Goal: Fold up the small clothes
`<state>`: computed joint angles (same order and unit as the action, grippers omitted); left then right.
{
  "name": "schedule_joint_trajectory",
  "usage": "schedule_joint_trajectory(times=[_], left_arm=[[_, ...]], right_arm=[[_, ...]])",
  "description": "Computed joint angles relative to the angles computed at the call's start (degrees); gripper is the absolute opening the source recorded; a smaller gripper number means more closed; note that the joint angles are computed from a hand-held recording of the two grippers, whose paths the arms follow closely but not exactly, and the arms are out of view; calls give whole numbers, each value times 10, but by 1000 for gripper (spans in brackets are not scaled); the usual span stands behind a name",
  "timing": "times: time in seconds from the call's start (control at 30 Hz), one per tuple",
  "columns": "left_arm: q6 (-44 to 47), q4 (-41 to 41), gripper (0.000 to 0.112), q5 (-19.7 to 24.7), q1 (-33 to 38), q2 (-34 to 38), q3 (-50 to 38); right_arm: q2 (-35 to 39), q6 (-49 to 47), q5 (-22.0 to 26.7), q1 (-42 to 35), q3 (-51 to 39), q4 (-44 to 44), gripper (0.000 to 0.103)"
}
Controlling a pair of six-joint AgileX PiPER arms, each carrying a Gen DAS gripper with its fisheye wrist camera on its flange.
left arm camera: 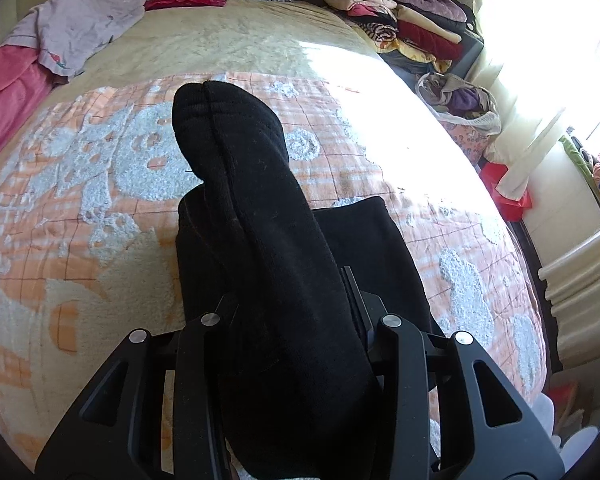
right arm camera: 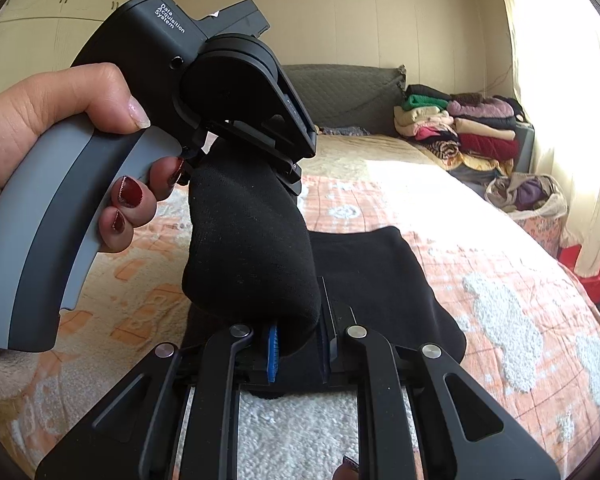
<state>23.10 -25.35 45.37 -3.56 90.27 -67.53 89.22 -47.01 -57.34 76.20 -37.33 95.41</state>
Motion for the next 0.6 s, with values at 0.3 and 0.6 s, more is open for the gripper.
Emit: schedule_joint_trajectory(times=[0.3, 0.6], left_arm=[[-59, 52, 32, -23, -54, 32, -7], [26, -78, 64, -2, -29, 68, -4]], right_arm=[[-7, 60, 70, -67, 37, -44, 14], [-29, 222, 177, -156, 100, -173, 15]])
